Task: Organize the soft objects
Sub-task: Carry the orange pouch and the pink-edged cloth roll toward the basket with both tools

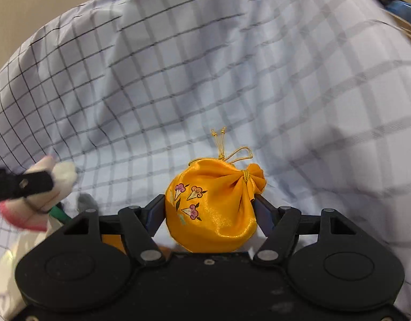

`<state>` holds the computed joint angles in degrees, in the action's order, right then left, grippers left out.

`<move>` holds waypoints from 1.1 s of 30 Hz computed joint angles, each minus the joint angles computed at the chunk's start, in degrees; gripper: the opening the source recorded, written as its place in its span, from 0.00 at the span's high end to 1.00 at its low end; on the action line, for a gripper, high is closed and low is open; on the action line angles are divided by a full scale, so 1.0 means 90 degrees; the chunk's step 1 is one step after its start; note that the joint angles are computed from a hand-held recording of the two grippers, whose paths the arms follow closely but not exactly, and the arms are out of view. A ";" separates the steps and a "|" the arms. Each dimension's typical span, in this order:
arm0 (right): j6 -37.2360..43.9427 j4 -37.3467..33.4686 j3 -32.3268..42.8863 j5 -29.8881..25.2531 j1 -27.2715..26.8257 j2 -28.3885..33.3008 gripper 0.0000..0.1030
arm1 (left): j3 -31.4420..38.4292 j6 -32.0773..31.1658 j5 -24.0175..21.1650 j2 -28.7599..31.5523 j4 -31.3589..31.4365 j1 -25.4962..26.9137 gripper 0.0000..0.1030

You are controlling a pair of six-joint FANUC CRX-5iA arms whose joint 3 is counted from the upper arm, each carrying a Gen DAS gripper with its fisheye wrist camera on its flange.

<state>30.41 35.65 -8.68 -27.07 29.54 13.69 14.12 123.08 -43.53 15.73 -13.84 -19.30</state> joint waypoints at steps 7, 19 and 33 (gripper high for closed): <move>-0.0008 -0.0157 -0.1150 0.0134 -0.0143 -0.0886 0.33 | 0.0398 -0.0863 -0.0165 0.0495 0.0771 -0.0431 0.21; -0.0027 -0.0604 -0.2448 0.0058 0.0076 -0.2282 0.33 | -0.0052 -0.1270 -0.0355 0.0135 0.1328 -0.0868 0.21; -0.0748 -0.0320 -0.3583 -0.0451 0.1222 -0.3990 0.33 | -0.1635 0.0577 -0.1273 -0.1954 -0.0059 -0.1379 0.21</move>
